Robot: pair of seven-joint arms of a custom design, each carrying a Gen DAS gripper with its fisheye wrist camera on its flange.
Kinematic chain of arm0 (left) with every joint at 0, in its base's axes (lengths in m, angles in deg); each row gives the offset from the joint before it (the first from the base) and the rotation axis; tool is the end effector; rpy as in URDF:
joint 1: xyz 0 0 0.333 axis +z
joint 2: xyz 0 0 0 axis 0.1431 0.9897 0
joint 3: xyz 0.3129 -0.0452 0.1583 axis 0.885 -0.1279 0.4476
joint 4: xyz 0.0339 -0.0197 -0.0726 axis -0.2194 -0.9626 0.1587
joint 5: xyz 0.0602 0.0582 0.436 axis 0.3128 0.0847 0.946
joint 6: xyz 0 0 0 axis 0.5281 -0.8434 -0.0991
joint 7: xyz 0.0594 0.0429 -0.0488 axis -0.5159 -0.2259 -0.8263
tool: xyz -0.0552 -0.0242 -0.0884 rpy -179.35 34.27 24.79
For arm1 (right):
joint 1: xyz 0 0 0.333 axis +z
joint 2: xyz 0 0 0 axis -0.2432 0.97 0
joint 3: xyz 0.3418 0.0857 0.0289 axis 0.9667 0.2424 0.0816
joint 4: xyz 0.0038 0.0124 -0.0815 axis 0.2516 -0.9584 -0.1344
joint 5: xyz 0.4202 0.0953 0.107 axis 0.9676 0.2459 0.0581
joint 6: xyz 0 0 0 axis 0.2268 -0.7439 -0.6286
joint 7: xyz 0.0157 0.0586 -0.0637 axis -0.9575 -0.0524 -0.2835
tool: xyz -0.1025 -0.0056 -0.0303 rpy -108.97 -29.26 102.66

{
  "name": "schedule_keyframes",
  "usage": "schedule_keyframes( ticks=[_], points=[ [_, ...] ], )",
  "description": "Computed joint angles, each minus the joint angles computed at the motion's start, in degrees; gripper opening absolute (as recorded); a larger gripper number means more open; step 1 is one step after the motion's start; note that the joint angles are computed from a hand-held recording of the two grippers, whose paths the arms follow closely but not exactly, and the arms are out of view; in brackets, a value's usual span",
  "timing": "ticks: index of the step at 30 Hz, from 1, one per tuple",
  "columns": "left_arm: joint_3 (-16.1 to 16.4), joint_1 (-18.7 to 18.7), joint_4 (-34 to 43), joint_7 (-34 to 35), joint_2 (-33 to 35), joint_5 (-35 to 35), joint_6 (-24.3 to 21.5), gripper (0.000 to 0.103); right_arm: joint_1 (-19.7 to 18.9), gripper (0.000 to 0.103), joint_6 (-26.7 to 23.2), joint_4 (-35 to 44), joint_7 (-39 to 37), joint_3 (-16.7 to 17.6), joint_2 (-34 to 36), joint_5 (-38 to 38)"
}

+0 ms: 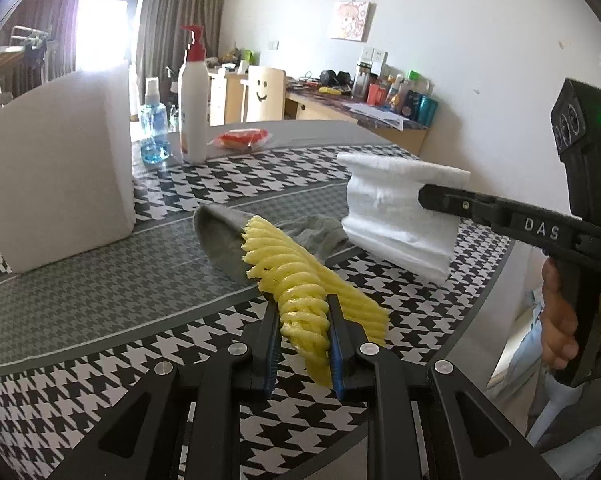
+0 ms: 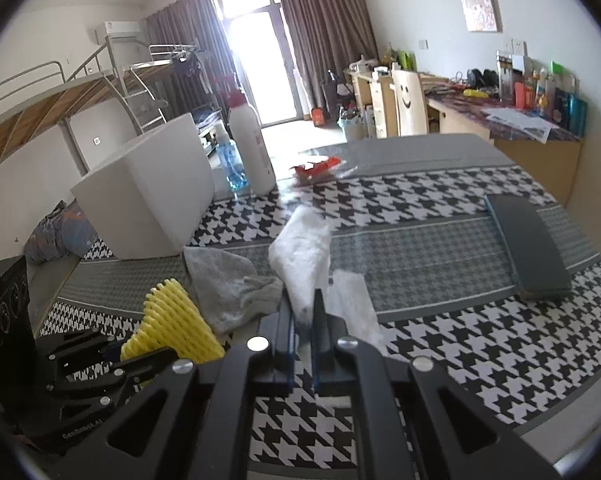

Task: Organize soft objects
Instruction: 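Lift the yellow mesh sleeve and white cloth off the table with both tools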

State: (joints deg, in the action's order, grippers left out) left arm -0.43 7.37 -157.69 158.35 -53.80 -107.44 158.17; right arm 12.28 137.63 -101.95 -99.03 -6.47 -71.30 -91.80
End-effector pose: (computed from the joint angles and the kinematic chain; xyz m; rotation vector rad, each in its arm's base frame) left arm 0.6649 -0.1260 0.4473 -1.0319 2.5224 -1.2403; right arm 0.6231 0.3580 0.4825 -1.3918 1.8478 -0.6905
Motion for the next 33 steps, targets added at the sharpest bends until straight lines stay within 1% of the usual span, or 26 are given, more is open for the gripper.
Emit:
schedule_keyframes(
  ticks=[2,5,7,8,9,10,11,15,17,24,29,32,33],
  points=[
    [0.08,0.08,-0.35,0.1,-0.37,-0.31,0.21,0.022,0.09,0.009,-0.52,-0.06,-0.3,0.05,-0.11,-0.01],
    [0.18,0.13,-0.43,0.24,-0.56,-0.65,0.29,0.022,-0.04,0.009,-3.13,-0.02,-3.25,0.69,0.21,2.54],
    [0.24,0.14,-0.54,0.27,-0.75,-0.86,0.33,0.022,-0.05,0.011,-3.43,-0.41,-4.12,0.79,0.31,3.38],
    [0.25,0.11,-0.65,0.32,-0.88,-0.94,0.41,0.022,0.0,0.023,-4.19,-0.43,-4.9,0.91,0.37,3.95],
    [0.26,0.13,-0.84,0.56,-1.08,-1.1,0.35,0.022,0.19,0.045,-5.35,-0.21,-5.68,1.03,0.51,4.4],
    [0.29,0.13,-0.99,0.75,-1.21,-1.25,0.3,0.022,0.77,0.055,-7.27,0.02,-5.5,0.99,0.59,4.09],
    [0.32,0.1,-1.11,0.84,-1.35,-1.38,0.31,0.022,1.19,0.065,-8.08,0.0,-4.76,0.81,0.5,3.12],
    [0.4,-0.08,-1.22,0.76,-1.51,-1.58,0.53,0.022,1.47,0.066,-7.3,-1.29,-1.95,0.69,-0.62,-0.17],
    [0.41,-0.14,-1.26,0.82,-1.6,-1.82,0.62,0.022,1.22,0.066,-7.21,-1.31,-2.48,0.97,-0.55,-0.26],
    [0.58,-0.06,-1.2,0.61,-1.56,-1.91,0.51,0.022,0.62,0.065,-10.03,0.81,-10.13,1.73,2.71,6.19],
    [0.63,0.02,-1.19,0.61,-1.61,-2.17,0.37,0.022,0.64,0.065,-11.77,1.33,-13.28,1.64,3.95,10.54],
    [0.66,0.11,-1.3,0.85,-1.75,-2.48,0.23,0.022,1.14,0.062,-13.14,1.61,-13.82,1.26,4.26,10.95],
    [0.68,0.16,-1.34,0.99,-1.82,-2.75,0.23,0.022,1.13,0.056,-12.94,1.43,-13.79,1.18,4.14,10.98]
  ],
)
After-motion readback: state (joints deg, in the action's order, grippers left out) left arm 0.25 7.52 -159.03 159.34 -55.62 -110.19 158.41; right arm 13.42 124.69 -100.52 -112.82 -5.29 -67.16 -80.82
